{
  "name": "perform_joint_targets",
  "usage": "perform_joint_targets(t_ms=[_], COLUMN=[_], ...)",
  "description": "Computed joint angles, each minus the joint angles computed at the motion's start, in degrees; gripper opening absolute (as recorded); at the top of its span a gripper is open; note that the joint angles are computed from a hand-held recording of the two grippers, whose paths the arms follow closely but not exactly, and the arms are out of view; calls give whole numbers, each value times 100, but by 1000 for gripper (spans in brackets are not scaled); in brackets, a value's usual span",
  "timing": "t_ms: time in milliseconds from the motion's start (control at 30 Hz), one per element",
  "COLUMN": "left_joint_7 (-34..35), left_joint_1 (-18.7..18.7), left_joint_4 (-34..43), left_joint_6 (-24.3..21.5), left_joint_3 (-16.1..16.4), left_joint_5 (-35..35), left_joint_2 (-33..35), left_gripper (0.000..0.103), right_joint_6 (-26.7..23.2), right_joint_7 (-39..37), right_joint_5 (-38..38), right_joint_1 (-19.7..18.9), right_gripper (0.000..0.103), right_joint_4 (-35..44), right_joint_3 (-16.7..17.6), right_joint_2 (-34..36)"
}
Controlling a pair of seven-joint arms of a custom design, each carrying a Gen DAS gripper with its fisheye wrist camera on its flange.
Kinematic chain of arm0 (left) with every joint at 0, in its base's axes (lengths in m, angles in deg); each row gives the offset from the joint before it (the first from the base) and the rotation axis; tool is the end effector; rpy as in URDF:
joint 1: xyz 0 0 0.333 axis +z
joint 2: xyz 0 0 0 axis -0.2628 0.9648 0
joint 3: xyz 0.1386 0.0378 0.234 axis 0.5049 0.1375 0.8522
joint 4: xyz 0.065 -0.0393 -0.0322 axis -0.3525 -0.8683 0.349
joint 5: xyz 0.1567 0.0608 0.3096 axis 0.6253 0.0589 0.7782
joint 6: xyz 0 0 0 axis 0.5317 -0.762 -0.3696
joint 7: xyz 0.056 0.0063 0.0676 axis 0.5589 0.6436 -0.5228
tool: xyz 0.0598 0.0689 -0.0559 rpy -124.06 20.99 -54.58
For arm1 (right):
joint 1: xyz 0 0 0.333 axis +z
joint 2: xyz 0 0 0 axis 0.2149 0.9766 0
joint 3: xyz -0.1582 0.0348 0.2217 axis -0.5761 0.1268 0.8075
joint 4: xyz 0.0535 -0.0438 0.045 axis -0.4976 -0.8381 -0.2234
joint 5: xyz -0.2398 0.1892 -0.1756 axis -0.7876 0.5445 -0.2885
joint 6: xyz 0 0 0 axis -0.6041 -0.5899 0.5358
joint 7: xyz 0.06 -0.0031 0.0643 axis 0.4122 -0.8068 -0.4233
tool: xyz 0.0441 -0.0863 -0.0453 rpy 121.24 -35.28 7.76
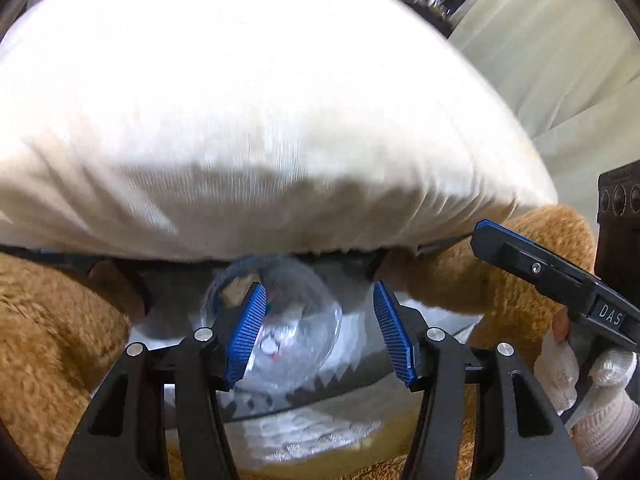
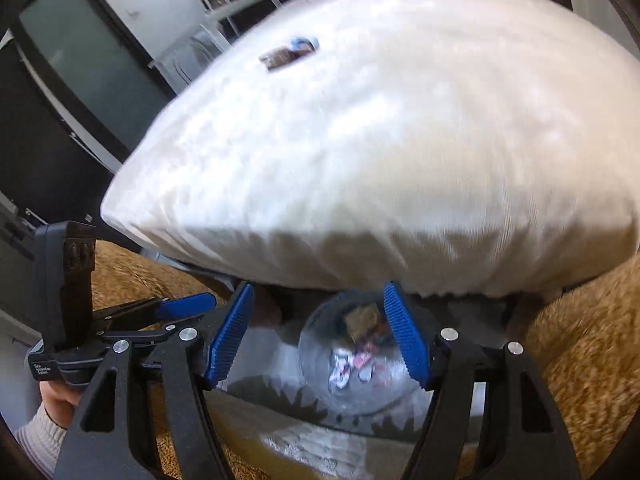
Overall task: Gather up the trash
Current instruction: 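Raise both tools toward the brown wrapper and blue item on the bed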
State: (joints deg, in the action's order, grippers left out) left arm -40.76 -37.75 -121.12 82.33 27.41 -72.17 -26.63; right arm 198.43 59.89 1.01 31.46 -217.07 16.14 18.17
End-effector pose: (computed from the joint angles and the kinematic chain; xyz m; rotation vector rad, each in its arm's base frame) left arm 0.4336 -0.3203 0.3802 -2.2268 1.9581 -0.9653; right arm 0.4302 0.0839 0.4136 -2.0009 1.4089 -0.0121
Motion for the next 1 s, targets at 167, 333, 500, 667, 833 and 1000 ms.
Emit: perform_joint_targets(t_ms=[167, 333, 500, 667, 833, 1000], left_joint_7=[-814, -1795, -1812, -1306, -860, -313], left_joint_1=[3, 221, 543, 717, 848, 870], left_joint_4=[-134, 130, 563, 1059, 1422, 1860], left_joint_6=[459, 490, 380, 160, 177, 138], left_joint_3=[332, 614, 671, 821, 968, 1137], left_joint_5=[999, 2549, 3041, 2977, 2684, 2184], left_joint_2=[-186, -228, -107, 136, 419, 791], left_gripper=[55, 55, 55, 55, 55, 55], right_joint_6=[263, 258, 265, 187, -19, -312], right_joint_7=[-870, -1269, -1350, -929, -116, 630], right_joint_5=[601, 889, 918, 599, 9, -541], right_joint_1=[211, 192, -61, -401, -655, -823], right_gripper=[67, 67, 67, 67, 67, 67], right_joint_4=[185, 905, 1873, 3014, 4231, 5453], right_joint_3=[-150, -73, 218, 563, 856, 1122], right_joint_2=[-71, 382, 1183, 2184, 3189, 4131])
